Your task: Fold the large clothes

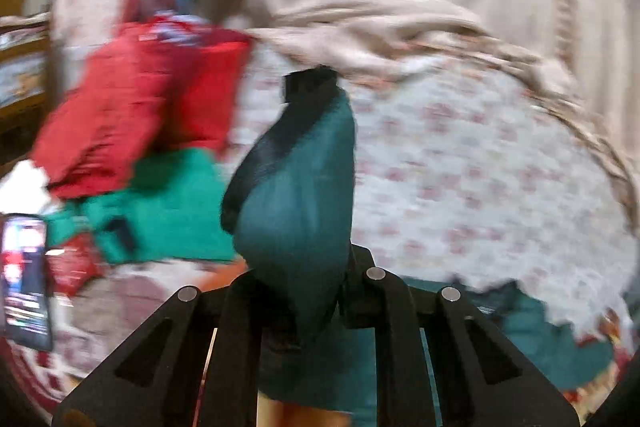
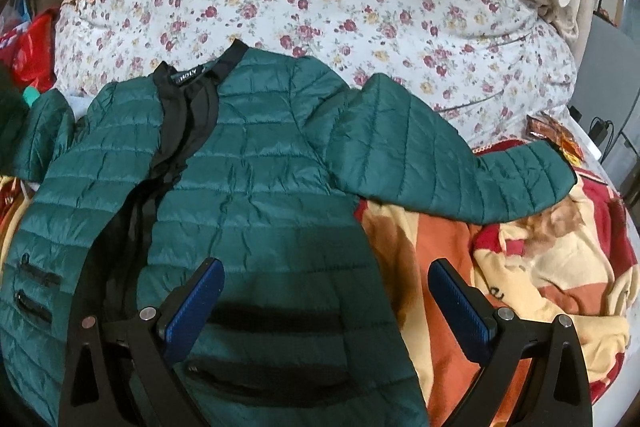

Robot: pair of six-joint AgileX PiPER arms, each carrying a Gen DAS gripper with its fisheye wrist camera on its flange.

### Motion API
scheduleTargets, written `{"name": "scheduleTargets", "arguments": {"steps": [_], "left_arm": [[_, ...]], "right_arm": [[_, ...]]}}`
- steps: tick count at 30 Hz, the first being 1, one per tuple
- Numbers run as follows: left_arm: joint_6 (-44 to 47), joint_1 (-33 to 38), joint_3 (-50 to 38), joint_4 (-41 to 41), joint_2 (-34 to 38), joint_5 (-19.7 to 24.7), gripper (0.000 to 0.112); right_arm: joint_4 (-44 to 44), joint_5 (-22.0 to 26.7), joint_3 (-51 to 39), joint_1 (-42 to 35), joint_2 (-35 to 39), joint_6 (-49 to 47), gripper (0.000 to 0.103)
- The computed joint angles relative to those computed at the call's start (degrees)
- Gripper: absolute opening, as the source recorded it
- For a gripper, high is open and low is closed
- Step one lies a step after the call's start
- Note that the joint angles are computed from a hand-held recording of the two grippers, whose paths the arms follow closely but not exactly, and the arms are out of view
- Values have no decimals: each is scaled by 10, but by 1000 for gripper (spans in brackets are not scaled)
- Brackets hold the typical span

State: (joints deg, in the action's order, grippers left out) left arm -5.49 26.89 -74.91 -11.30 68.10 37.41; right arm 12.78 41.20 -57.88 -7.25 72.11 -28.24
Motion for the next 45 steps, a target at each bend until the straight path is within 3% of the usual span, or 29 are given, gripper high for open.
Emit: {"name": "scheduleTargets", "arguments": {"steps": [5, 9, 20, 27, 30, 32, 36, 41, 45], "left_arm": [[-156, -190, -31, 164, 25, -10, 12], [-237, -293, -51, 260, 69, -6, 12], [-245, -421, -75, 233, 212, -53, 12], [-217, -500, -185, 190, 342, -55, 12], [-218, -520, -254, 165, 408, -34, 13], [-221, -531, -298, 160, 448, -11, 19], [-177, -541, -338, 117, 501, 9, 56], [-97, -545, -313, 60, 497, 25, 63], [-80, -535, -193, 53, 399, -20, 63]], "right_arm": [[-19, -6, 15, -3, -10, -5, 101], [-14, -8, 15, -7, -3, -6, 101], [-71, -25, 41, 15, -8, 0, 101], [-95, -29, 40, 1, 16, 6, 101], [-125, -40, 46, 4, 22, 16, 101], [-135, -42, 49, 4, 29, 15, 101], [-142, -42, 53, 1, 45, 0, 101], [-155, -48, 57, 7, 50, 8, 101], [-171, -51, 57, 13, 44, 32, 101]]}}
